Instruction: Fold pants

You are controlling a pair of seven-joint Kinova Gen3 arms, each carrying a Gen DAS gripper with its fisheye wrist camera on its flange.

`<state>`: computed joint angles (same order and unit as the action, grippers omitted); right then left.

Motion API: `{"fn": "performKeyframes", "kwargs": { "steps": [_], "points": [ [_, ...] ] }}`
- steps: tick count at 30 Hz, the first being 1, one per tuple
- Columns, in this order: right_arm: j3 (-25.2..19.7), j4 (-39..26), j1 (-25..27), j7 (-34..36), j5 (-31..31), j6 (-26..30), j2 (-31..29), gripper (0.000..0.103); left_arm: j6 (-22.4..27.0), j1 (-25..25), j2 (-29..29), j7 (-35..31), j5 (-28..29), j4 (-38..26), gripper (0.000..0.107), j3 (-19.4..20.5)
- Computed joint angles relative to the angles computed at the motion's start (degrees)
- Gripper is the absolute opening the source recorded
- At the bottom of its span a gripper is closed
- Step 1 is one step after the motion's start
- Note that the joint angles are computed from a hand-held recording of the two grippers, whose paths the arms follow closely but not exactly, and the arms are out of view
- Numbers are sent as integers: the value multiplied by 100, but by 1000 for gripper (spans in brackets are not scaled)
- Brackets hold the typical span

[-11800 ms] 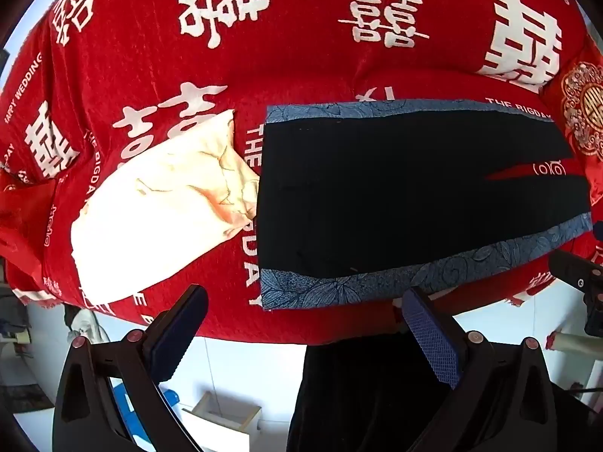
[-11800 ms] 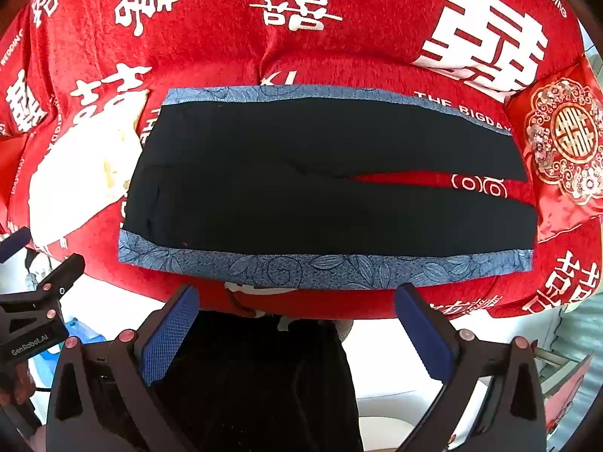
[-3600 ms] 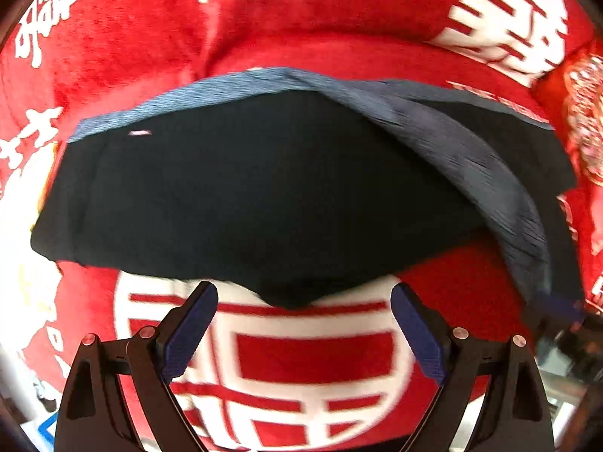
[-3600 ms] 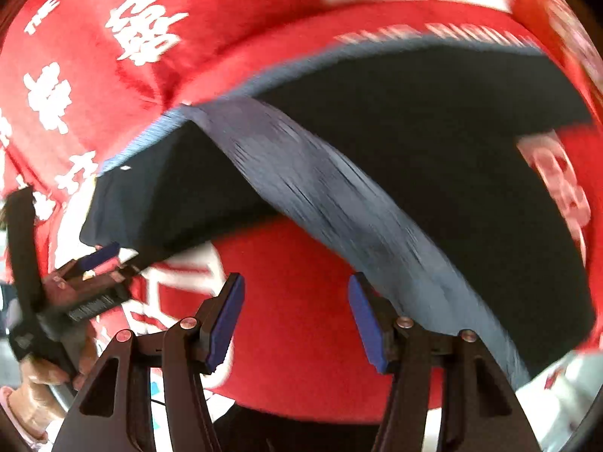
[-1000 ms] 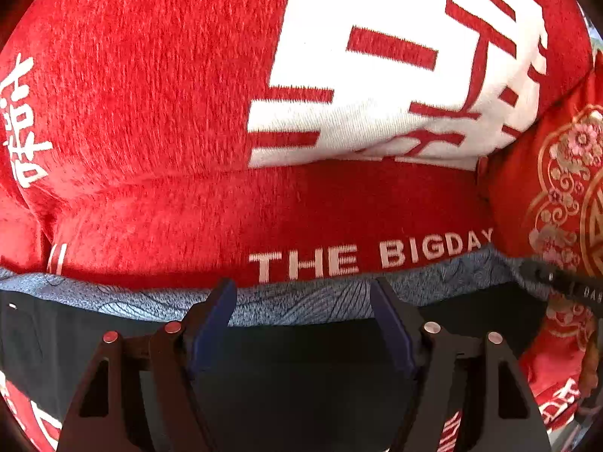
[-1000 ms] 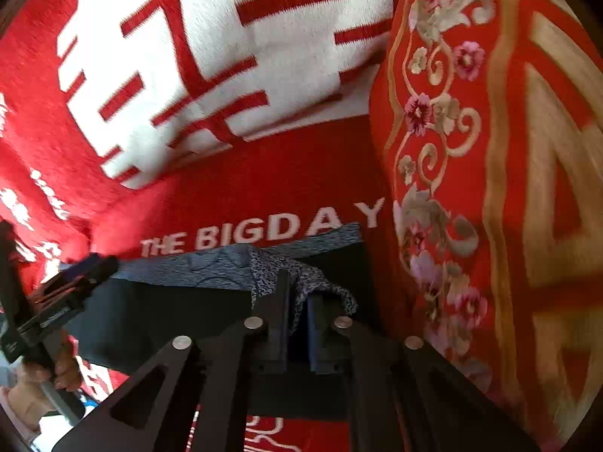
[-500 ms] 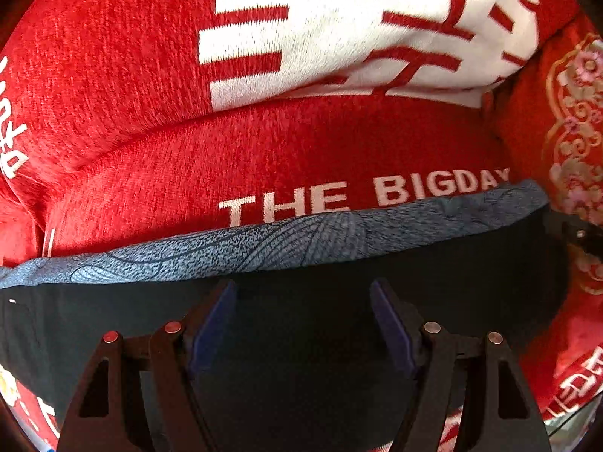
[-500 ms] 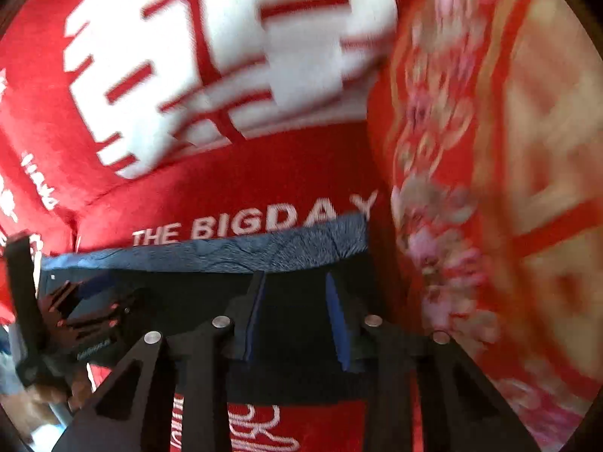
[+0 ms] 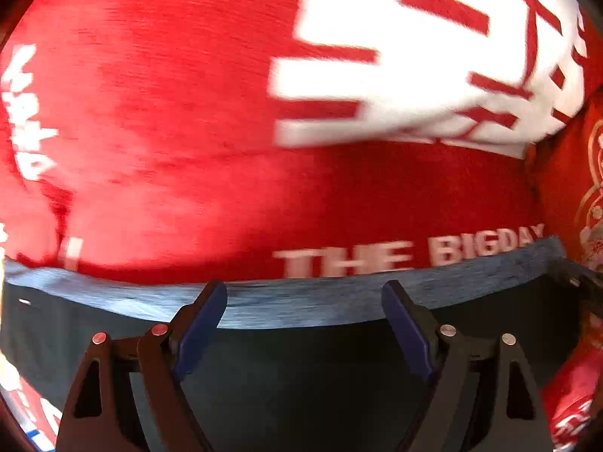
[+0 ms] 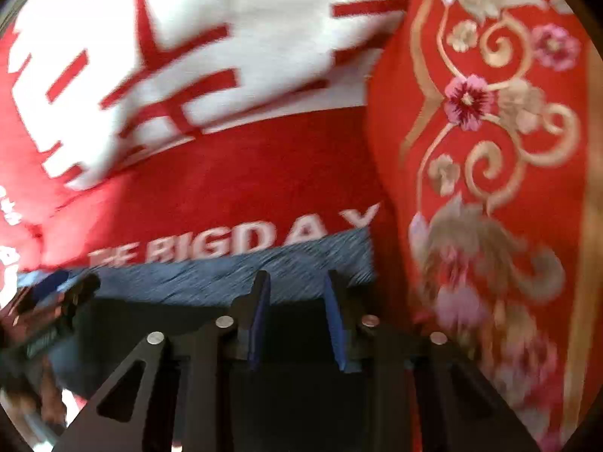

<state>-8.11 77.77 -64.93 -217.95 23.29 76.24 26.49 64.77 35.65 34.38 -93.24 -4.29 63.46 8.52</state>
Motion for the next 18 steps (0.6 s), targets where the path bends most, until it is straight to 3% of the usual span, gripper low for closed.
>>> {"fn": "performKeyframes", "kwargs": {
  "steps": [2,5,6,7,10,13,18],
  "points": [
    [-39,-303,-130,145,87,162,138,50,94,-84,85,44,-238,-60,85,-222],
    [-102,-610,-184,399,-91,197,451,51,333,-283,388,375,-483,-297,85,-511],
    [-81,-581,-269,314,-157,118,514,51,244,-467,418,426,-423,-257,88,-520],
    [-28,-540,-390,170,-129,72,558,51,205,-660,453,460,-320,-259,99,-501],
    [88,-702,-637,241,22,277,701,52,433,-887,573,487,-298,-539,101,-506],
    [117,-746,-681,368,23,232,718,62,535,-850,413,420,-534,-435,101,-579],
    [127,-656,-587,455,-41,-85,711,74,484,-1018,-178,215,-674,258,101,-550]
  ]
}}
